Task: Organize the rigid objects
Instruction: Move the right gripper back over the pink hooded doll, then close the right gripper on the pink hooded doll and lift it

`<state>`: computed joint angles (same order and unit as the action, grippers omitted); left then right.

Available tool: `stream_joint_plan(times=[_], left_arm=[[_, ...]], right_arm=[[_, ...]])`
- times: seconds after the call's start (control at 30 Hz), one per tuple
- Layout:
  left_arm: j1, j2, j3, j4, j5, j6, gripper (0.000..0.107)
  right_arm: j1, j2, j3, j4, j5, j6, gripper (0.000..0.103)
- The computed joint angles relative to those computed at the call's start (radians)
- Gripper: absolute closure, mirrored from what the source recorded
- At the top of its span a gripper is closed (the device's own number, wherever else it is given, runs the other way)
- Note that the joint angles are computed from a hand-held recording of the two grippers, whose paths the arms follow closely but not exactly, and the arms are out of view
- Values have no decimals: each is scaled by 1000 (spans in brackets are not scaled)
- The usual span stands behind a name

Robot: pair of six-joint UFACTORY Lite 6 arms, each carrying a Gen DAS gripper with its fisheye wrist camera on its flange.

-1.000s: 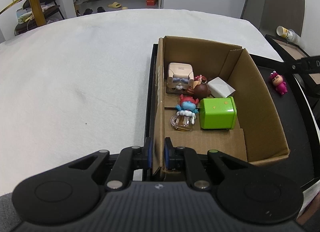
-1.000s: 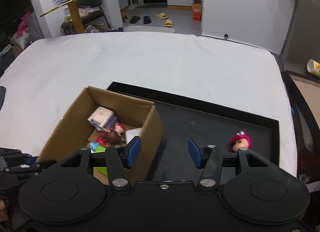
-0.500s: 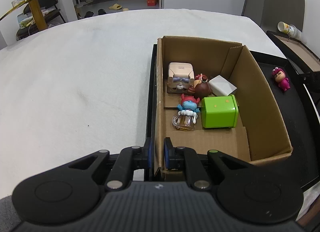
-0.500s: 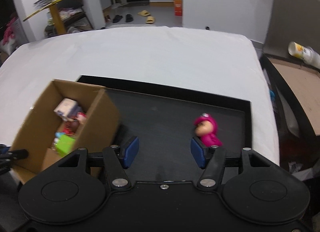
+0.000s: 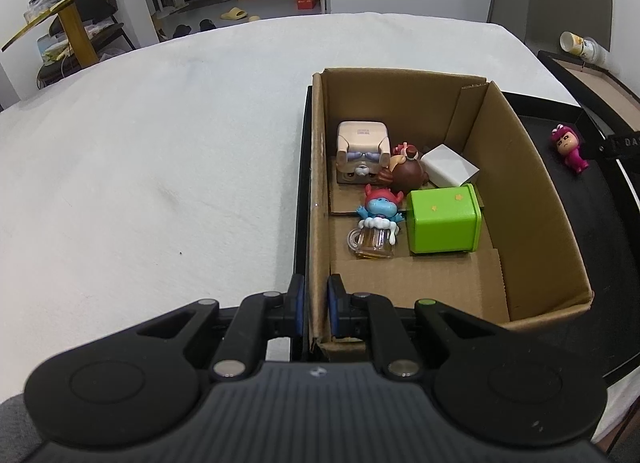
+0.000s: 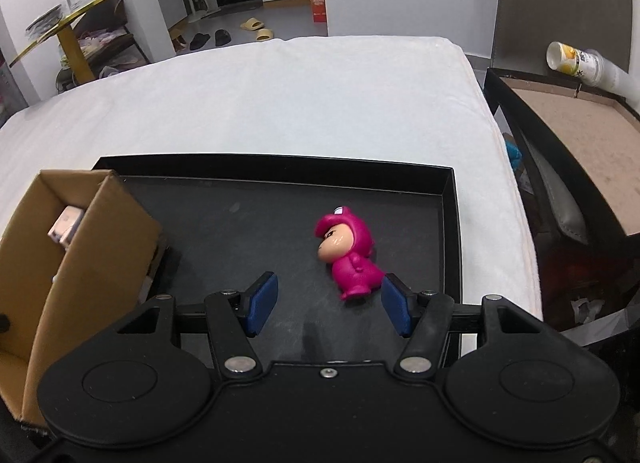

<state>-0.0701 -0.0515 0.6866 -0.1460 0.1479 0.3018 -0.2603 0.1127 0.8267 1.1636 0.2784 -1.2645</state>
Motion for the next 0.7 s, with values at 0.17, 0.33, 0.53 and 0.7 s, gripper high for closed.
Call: stream_joint_plan(times=[0.17,0.33,0.53,0.7], left_arm=[[-8,-2,0,85,1,-86,96],[-18,-3,0,184,2,-187,96],[-23,-2,2,230,4,-232,96],[-28,-2,2,272,6,-274,96]], right_arm=[[-7,84,53,144,14,-172,46],[-28,154,102,258,41,-291,46],[-62,222,159,331,88,-346,46],[-85,278,196,356,124,-367,46]])
